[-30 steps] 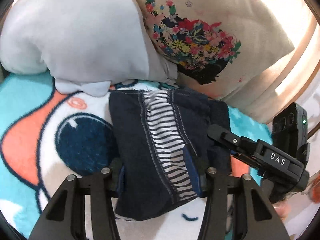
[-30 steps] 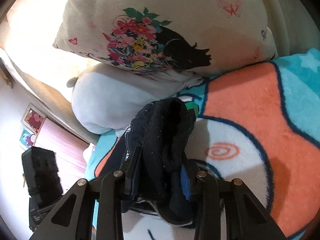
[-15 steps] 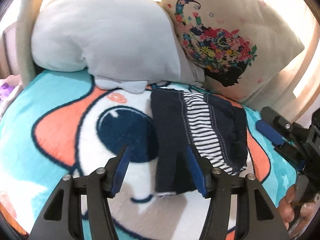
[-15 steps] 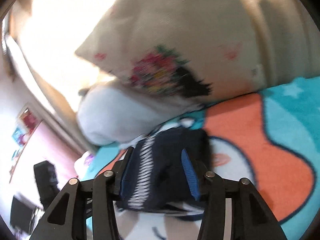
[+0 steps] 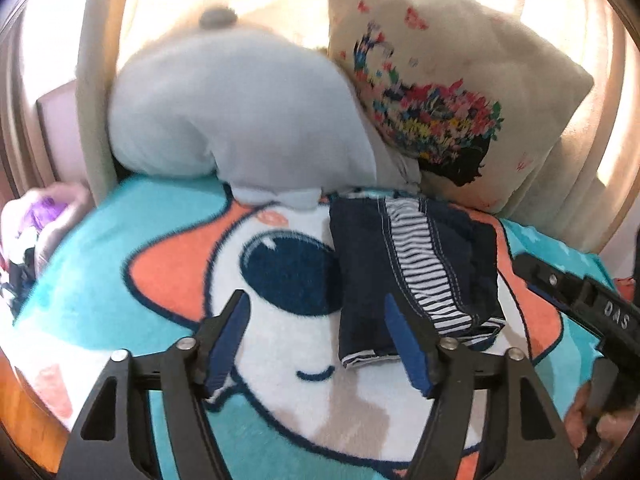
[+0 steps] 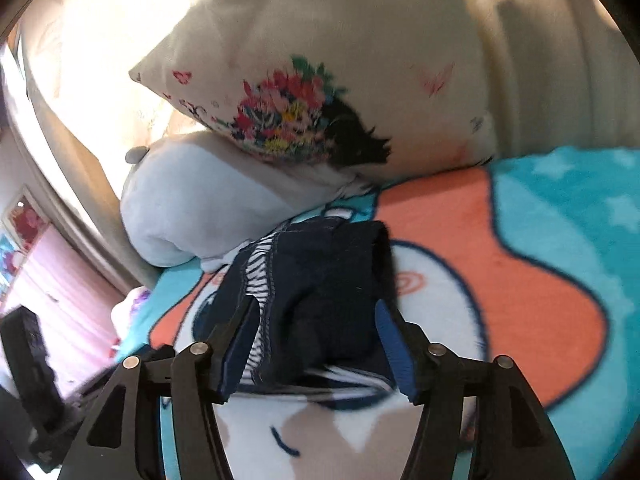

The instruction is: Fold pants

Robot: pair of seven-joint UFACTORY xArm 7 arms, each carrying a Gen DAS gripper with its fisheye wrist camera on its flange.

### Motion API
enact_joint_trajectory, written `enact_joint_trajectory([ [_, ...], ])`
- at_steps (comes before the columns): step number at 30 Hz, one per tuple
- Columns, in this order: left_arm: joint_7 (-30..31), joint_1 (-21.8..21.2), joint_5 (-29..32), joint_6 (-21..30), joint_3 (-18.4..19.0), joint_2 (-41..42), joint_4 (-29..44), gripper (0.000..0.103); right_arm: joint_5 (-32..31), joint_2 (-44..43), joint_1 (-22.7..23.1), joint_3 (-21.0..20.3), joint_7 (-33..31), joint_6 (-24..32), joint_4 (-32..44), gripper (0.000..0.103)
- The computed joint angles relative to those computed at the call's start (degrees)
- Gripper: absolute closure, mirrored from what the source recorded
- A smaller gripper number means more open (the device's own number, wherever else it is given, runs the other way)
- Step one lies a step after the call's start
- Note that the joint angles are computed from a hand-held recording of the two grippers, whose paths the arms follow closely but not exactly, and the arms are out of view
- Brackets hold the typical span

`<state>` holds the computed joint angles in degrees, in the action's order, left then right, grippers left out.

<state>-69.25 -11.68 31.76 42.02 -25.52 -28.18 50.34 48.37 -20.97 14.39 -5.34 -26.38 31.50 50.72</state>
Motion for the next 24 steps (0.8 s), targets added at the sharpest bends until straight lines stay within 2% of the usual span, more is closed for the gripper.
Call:
enact_joint_trajectory([
  [2, -2.01, 1.37, 3.2, 2.45, -2.77, -1.37, 0.66, 0.023, -3.33, -2.36, -1.56, 1.82, 2.54, -2.75, -2.47, 0.037],
  [8, -6.83, 3.39, 9.37, 8.75, -8.32, -5.29, 2.18, 0.004, -10.03, -7.04, -0.9, 2.15, 6.83, -6.79, -7.44, 0.035],
  [14, -7.76, 3.12, 9.07, 14.01, -10.55, -6.9, 3.54, 0.003, -14.68, -11.62, 0.74, 0.82, 10.45, -5.94, -10.95, 0.033],
  [20, -6.64, 1.35, 7.06, 15.07, -10.52, -6.52, 3.64, 0.003, -19.49, -15.4, 0.82, 1.04, 13.58, -6.5, -13.78, 0.031],
  [24, -4.84, -0.66, 5.0, 14.83, -9.24, -5.71, 3.57, 0.003, -22.91, -16.73, 0.28, 1.67, 15.99, -6.86, -14.82, 0.03],
])
